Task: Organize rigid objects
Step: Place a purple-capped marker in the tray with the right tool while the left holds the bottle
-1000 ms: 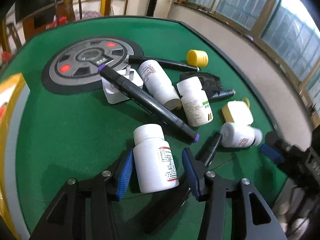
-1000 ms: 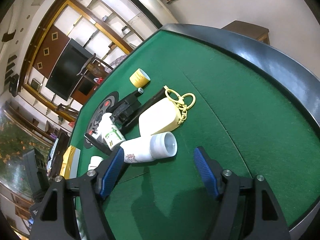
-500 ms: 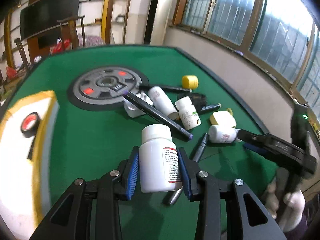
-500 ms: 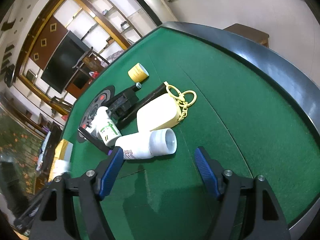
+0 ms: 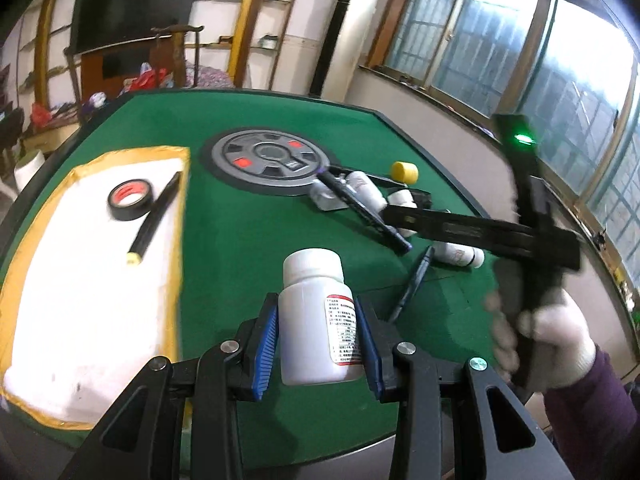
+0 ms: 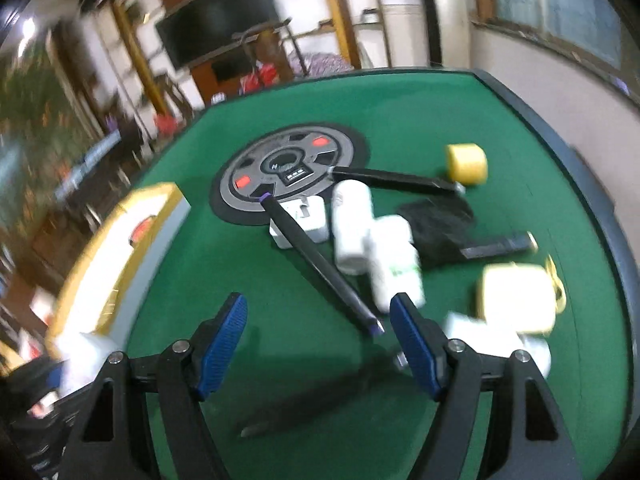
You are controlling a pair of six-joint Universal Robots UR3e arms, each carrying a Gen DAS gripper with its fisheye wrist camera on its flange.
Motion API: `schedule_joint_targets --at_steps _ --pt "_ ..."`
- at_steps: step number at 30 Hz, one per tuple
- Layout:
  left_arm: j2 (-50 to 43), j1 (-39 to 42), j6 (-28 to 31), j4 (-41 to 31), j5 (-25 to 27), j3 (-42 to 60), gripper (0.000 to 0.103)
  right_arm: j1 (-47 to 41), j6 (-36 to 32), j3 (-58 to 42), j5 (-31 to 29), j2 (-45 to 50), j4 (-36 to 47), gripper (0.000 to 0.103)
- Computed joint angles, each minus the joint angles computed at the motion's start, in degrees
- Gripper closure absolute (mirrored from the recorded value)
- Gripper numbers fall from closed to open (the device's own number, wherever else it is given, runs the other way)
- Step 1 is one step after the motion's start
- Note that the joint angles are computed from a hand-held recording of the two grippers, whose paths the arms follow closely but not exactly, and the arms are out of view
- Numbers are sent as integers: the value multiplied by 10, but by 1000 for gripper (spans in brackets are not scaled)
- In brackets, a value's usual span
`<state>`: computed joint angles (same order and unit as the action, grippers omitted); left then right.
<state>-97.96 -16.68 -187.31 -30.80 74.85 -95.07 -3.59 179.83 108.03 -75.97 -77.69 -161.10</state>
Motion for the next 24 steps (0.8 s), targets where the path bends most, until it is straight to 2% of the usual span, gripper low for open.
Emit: schedule_joint_targets --at_steps 4,10,11,12,13,16,20,24 --pt "28 30 8 10 -23 -40 64 57 -25 -112 -55 90 16 31" --pt "40 69 12 14 -65 -65 64 111 -96 -217 -124 185 32 51" --pt "39 74 13 14 -70 -65 64 111 -100 -229 -127 195 43 58" --pt "40 78 14 13 -73 -67 64 107 -99 -245 -125 206 65 63" --pt "42 81 15 14 -75 -70 64 102 -98 -248 -119 209 74 75" --pt "42 90 16 14 -79 -72 64 86 -89 -229 -96 204 64 75" --pt "48 102 10 12 -89 -81 64 75 -83 -199 -76 179 59 84" --pt "55 107 9 18 -90 -88 64 49 -67 -145 -28 129 39 85"
